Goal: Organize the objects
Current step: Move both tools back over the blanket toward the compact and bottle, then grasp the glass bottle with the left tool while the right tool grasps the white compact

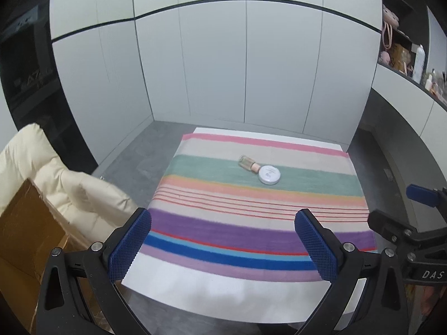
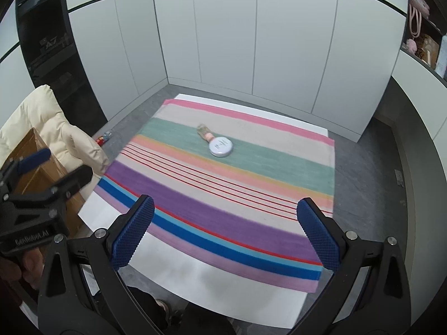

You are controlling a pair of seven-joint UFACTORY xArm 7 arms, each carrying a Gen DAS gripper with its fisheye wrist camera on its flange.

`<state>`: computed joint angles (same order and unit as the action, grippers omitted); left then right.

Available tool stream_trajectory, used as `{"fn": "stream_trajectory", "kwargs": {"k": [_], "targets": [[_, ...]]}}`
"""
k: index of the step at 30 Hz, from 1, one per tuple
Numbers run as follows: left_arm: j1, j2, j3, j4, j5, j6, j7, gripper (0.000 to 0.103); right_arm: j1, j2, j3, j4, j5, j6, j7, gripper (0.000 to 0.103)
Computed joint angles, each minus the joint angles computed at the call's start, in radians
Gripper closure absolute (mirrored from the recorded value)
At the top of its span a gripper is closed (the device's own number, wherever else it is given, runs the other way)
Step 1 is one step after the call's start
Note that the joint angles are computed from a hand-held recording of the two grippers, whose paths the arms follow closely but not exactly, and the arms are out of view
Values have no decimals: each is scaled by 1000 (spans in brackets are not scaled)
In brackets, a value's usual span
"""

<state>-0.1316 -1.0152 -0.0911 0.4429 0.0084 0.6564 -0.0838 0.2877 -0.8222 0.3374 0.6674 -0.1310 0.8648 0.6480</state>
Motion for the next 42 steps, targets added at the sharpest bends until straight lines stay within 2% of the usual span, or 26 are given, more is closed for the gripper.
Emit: {"fn": "stream_trajectory", "kwargs": {"k": [7, 11, 20, 22, 24, 27, 31, 33, 37, 42], "targets": [[-30, 101, -29, 35, -26, -3, -47, 0, -7, -41, -37, -49, 12, 19, -19, 0], [-32, 187, -51, 49, -12, -27, -74, 1, -22, 15, -55, -54, 23, -37, -28, 1], [-8, 456, -19, 107, 27, -181, -71, 7, -65, 296, -96, -11, 0, -237, -68, 8], [9, 525, -27, 129, 49, -216, -75, 12, -74, 373, -107, 11, -12, -283, -78, 13], [10, 606, -17, 163, 46, -248, -77, 14, -88, 450, -113, 32, -36, -335, -78, 13], [-2, 714, 11, 207, 30, -295, -39, 19, -92, 558, -132, 65, -50, -395, -87, 13], [6, 841, 14, 253, 50, -355, -7, 23, -90, 691, -152, 113, -86, -474, -88, 13], [-3, 909, 27, 276, 23, -385, 34, 25, -84, 769, -166, 146, -105, -516, -86, 13], [-6, 1005, 39, 323, -70, -395, 120, 34, -51, 897, -197, 226, -149, -534, -83, 18], [12, 1080, 32, 355, -76, -433, 148, 37, -4, 1006, -244, 306, -193, -562, -80, 19]]}}
